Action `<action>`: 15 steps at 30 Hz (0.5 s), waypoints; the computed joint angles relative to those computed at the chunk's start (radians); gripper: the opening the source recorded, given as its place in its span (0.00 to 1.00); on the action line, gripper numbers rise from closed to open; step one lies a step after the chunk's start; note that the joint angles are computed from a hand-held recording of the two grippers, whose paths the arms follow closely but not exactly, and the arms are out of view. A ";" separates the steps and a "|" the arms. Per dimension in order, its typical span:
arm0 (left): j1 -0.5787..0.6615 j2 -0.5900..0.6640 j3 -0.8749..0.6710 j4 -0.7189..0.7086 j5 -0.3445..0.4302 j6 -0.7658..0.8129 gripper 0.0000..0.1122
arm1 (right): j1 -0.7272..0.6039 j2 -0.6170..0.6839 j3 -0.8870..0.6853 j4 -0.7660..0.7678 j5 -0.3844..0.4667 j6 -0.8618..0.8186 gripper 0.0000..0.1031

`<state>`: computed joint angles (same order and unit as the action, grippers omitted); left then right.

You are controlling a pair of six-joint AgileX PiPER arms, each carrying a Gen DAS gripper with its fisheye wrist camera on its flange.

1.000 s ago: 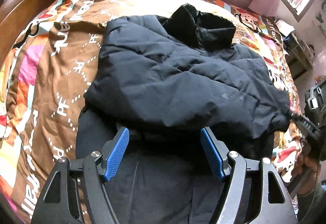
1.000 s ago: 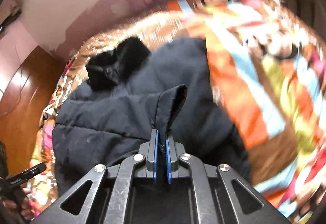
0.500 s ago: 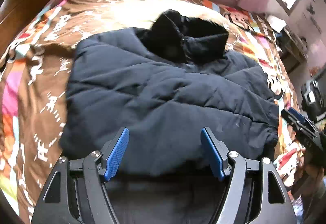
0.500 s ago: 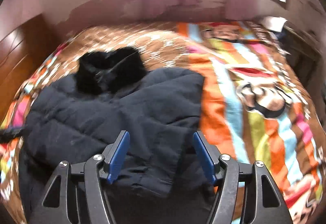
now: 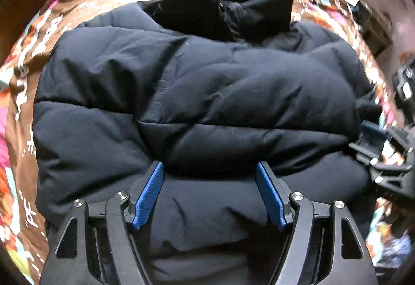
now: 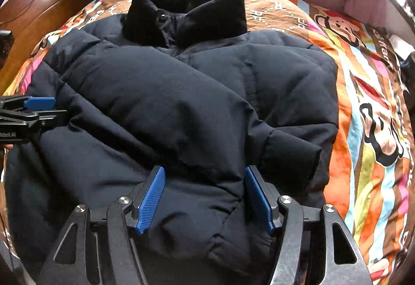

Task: Fold large clothes
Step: 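Grasp the jacket hem with both grippers side by side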

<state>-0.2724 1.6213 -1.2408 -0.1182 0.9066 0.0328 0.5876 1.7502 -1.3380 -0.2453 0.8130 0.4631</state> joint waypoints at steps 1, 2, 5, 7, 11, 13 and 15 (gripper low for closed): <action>-0.016 0.008 0.007 0.032 -0.013 -0.017 0.60 | 0.000 0.003 0.000 0.000 -0.005 0.001 0.60; -0.030 0.017 0.003 0.056 -0.016 -0.037 0.60 | 0.000 0.008 0.002 -0.004 -0.011 0.003 0.60; -0.034 0.056 -0.044 0.075 0.022 -0.056 0.61 | -0.005 0.023 -0.042 0.019 0.028 -0.021 0.60; 0.000 0.076 -0.104 0.017 0.088 -0.015 0.60 | -0.035 -0.012 -0.036 0.090 -0.001 -0.086 0.60; 0.115 0.066 -0.187 -0.162 0.112 0.156 0.60 | -0.129 -0.064 -0.058 0.233 -0.053 -0.245 0.63; 0.155 0.096 -0.273 -0.191 0.078 0.191 0.60 | -0.177 -0.020 -0.161 0.253 -0.030 -0.285 0.66; 0.172 0.161 -0.386 -0.194 0.079 0.180 0.60 | -0.215 0.048 -0.274 0.286 -0.009 -0.321 0.66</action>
<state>-0.1009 1.7828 -1.6270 -0.3126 0.9853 0.2132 0.3728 1.7979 -1.6120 0.0412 0.8038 0.1424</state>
